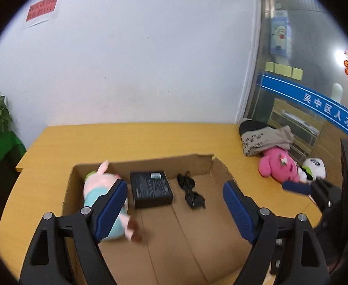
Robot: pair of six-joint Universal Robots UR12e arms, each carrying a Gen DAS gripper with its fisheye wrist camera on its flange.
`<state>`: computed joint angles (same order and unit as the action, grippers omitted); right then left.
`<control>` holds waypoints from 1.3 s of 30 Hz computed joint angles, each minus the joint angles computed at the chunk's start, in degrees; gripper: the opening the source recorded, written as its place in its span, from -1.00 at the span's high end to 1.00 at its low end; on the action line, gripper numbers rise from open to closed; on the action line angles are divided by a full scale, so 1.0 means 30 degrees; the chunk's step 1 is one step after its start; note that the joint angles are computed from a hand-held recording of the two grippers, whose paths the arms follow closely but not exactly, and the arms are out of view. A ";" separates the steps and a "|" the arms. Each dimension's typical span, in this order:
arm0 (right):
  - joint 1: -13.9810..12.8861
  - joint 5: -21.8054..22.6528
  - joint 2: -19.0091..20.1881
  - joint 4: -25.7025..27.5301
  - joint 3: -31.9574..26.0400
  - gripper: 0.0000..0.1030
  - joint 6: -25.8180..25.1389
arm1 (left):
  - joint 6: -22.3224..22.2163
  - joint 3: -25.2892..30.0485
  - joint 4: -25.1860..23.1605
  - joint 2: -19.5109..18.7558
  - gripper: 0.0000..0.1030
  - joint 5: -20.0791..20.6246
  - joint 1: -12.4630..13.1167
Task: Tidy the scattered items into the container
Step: 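Open both grippers to drop the sunglasses into the box, then withdraw both grippers toward the white phone case frame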
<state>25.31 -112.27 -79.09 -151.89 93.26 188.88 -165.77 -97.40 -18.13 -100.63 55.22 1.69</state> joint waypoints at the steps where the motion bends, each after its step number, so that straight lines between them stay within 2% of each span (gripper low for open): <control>1: 0.0289 -0.0559 -0.0131 -0.0109 0.0181 -0.99 -0.0016 | 0.0178 -0.0491 0.0121 0.0394 -0.61 -0.0032 0.0094; 3: 0.0632 -0.1175 -0.0379 -0.0310 0.0581 -0.99 -0.0073 | 0.0642 -0.1522 0.0432 0.1212 -0.61 0.0219 0.0232; 6: 0.1017 -0.1177 -0.0613 -0.0518 0.1040 -0.99 0.0357 | 0.0817 -0.2486 0.0799 0.1931 -0.61 0.0595 0.0196; 10: 0.1420 -0.1279 -0.1083 -0.0490 0.1700 -0.99 0.0900 | 0.0758 -0.3681 0.0530 0.2807 -0.61 -0.0331 0.0670; 15: 0.1799 -0.1677 -0.1577 -0.0209 0.2284 -0.99 0.1202 | 0.1536 -0.4250 -0.0233 0.3232 -0.61 -0.0315 0.0574; 18: 0.1871 -0.1741 -0.1816 -0.0109 0.2606 -0.99 0.1367 | 0.1446 -0.4375 -0.0930 0.3260 -0.61 -0.1105 0.0644; 21: 0.1769 -0.1546 -0.2065 -0.0016 0.3077 -0.99 0.1429 | 0.1657 -0.4577 -0.1452 0.3267 -0.61 -0.1250 0.0647; 24: 0.1298 -0.0913 -0.2490 0.0746 0.3943 -0.99 0.2050 | 0.1926 -0.4909 -0.2275 0.3282 -0.61 -0.0918 0.0586; 30: -0.0512 0.3118 -0.3420 0.2950 0.5986 -0.99 0.4703 | 0.3474 -0.5213 -0.5082 0.2971 -0.61 -0.0974 0.0483; 34: -0.0735 0.4209 -0.3321 0.3314 0.6447 -0.99 0.4837 | 0.3863 -0.5156 -0.6168 0.2558 -0.61 -0.0902 0.0276; 37: -0.0869 0.5935 -0.3287 0.2664 0.6773 -0.99 0.5036 | 0.4070 -0.4871 -0.7075 0.2173 -0.61 -0.0909 0.0137; 39: -0.0681 0.6187 -0.3069 0.2421 0.6742 -0.99 0.4967 | 0.4152 -0.4626 -0.7593 0.1868 -0.61 -0.1205 0.0072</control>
<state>23.26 -93.71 -88.30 -144.63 113.49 203.78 -153.32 -111.28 -40.91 -95.03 51.61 1.90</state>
